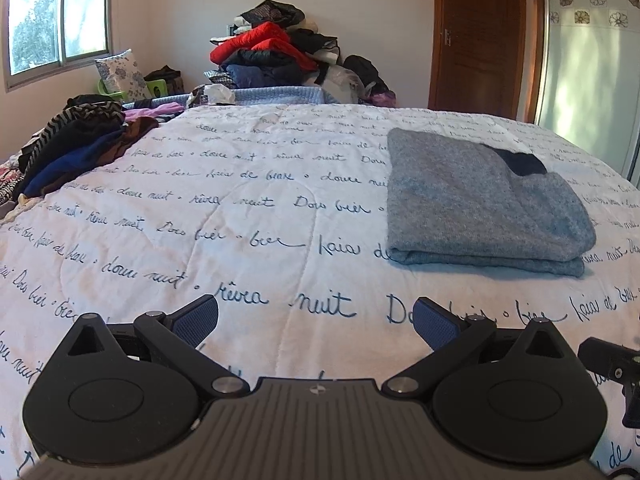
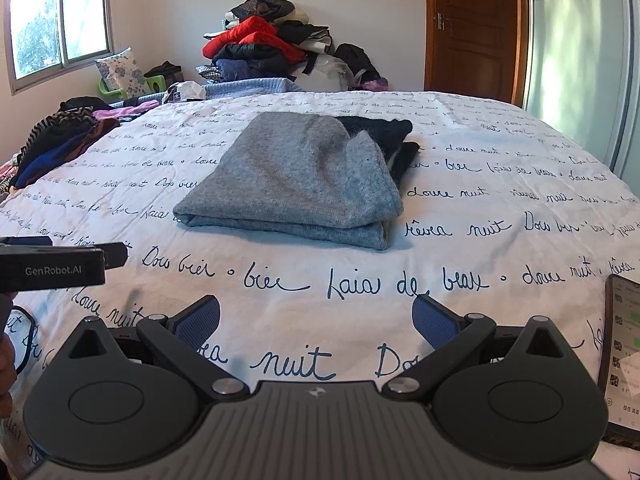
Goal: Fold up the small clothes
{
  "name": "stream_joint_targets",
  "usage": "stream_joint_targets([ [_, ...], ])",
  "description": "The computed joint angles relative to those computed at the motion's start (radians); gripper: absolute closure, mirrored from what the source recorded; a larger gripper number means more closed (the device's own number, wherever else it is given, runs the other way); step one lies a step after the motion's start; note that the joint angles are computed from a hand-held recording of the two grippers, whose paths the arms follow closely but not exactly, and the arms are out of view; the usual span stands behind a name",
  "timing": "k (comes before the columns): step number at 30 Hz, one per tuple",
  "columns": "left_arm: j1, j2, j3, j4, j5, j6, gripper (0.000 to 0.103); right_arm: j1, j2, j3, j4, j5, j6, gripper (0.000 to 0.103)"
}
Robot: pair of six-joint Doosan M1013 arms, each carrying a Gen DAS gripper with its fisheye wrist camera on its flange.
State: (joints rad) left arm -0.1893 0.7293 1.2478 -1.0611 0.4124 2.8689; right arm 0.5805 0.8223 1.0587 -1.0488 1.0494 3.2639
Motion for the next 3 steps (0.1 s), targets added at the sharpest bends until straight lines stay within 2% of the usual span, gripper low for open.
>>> stream_joint_targets([
  [3, 0.017, 0.016, -0.045, 0.038, 0.014, -0.102, 0.001, -0.004, -0.005, 0.010, -0.007, -0.042, -0.021, 0.000],
])
